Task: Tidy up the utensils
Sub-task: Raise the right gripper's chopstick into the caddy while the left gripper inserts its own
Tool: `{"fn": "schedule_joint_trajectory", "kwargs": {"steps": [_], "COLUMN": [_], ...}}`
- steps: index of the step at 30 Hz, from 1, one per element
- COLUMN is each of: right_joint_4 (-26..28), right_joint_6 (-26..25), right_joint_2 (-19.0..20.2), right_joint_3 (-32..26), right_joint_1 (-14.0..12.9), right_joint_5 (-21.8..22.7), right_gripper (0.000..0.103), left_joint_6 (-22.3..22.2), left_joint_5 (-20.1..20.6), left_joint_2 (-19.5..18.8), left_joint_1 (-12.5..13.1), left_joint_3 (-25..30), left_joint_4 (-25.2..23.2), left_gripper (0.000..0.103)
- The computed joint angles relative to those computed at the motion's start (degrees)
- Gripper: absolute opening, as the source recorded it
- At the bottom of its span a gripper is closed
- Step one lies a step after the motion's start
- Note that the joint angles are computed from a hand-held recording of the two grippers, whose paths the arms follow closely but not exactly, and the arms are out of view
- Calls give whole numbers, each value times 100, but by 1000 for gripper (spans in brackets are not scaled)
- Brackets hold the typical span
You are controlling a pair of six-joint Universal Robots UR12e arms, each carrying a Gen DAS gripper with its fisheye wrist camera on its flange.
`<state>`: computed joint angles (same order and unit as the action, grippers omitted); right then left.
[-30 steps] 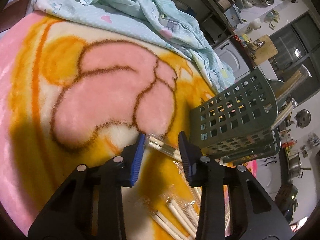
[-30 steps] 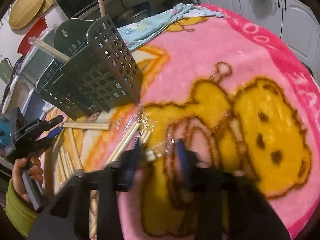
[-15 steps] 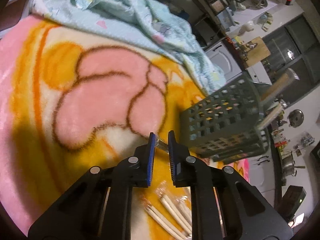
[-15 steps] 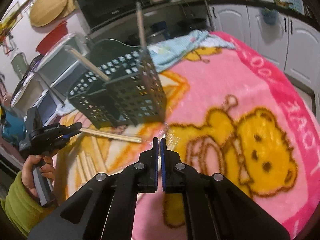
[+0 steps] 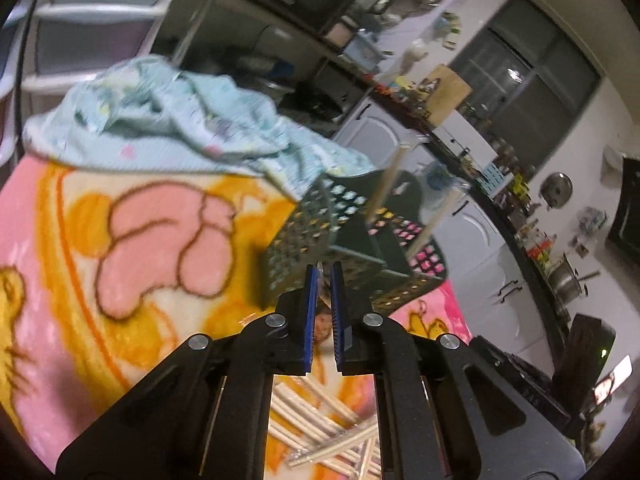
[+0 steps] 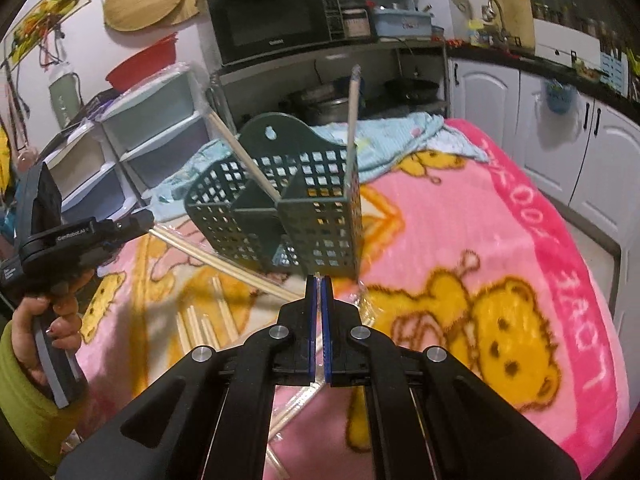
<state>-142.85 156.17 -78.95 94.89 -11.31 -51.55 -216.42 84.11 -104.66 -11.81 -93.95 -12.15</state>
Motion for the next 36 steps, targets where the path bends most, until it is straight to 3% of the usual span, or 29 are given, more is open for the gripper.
{"fn": "schedule_joint_trajectory", "kwargs": {"steps": [21,36], "right_joint_4": [-415,-1091], "right_joint_6": [-11,472], "right_joint_2": [-245,-305], "right_joint_3": [71,62], "right_joint_1": [-143,-328], "right_joint_5": [645,976], "right_gripper": [2,2], "left_joint_6": [711,1030], "left_joint_5": [-89,-168], "left_joint_2": [-38,-70], "left_joint_1": [-315,-433], "left_joint_3": [380,601], "left_joint_4": [261,410], "left_gripper": [2,2]}}
